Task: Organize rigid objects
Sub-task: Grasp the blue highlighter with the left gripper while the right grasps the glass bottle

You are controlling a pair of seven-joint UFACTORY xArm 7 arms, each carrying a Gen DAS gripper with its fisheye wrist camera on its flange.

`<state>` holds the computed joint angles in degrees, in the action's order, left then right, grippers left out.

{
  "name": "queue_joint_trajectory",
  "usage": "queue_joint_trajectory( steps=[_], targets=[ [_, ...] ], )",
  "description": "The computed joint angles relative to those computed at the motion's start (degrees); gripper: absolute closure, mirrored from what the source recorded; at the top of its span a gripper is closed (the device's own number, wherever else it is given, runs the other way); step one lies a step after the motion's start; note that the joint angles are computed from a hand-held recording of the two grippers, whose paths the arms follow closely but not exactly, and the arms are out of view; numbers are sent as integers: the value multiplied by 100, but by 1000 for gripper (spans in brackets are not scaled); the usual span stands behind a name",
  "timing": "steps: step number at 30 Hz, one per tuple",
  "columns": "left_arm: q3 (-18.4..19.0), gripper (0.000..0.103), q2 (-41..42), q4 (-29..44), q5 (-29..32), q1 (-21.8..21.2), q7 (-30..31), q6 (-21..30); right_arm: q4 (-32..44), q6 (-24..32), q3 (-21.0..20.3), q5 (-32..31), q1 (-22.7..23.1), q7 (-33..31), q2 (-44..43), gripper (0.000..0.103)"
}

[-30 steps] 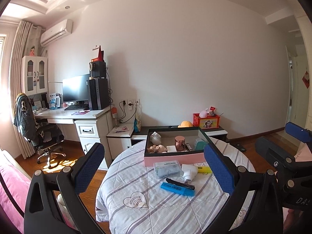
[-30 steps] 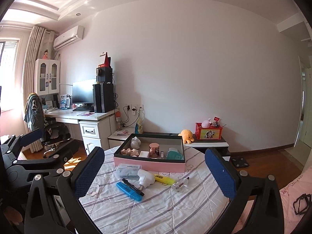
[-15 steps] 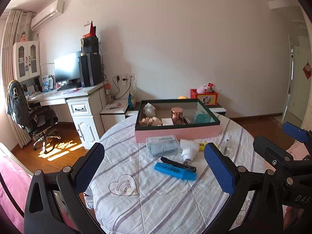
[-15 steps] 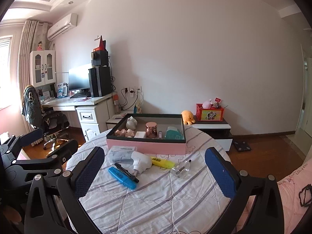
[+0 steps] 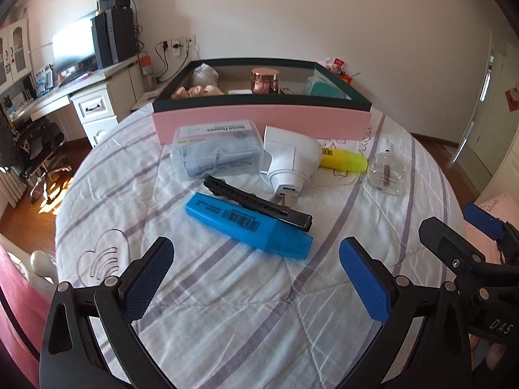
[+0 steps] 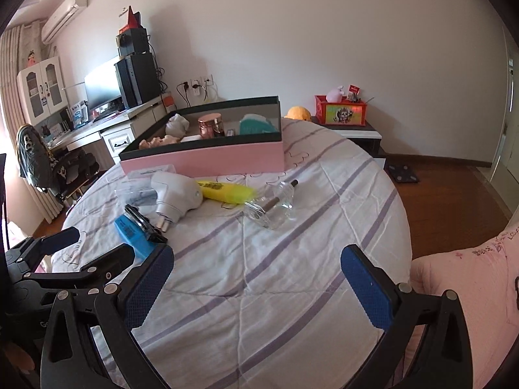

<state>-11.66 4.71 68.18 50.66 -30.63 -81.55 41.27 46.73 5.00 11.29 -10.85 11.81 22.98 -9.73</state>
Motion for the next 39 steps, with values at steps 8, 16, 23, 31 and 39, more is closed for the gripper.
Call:
queue_joint_trajectory(
  steps=[8,16,23,31,39],
  targets=[
    [203,0,449,335,-585,-54,479,159,404,260,-329,776,328,-747,600,0],
    [146,0,-265,-460,-470,165,87,457,1041,618,-323,462,355,-765,1114,0],
    [-31,0,-555,-796,-554,526,-121,126,1896,1152,-469,198,482,-771,1700,0],
    [117,0,67,-56,-670,551,169,447,2635,1621,-525,411,471,-982,2236,10],
    [203,61,-1,-203,-40,435,262,40,2503,1438,-564,342,453,-1040,2157,44]
  ],
)
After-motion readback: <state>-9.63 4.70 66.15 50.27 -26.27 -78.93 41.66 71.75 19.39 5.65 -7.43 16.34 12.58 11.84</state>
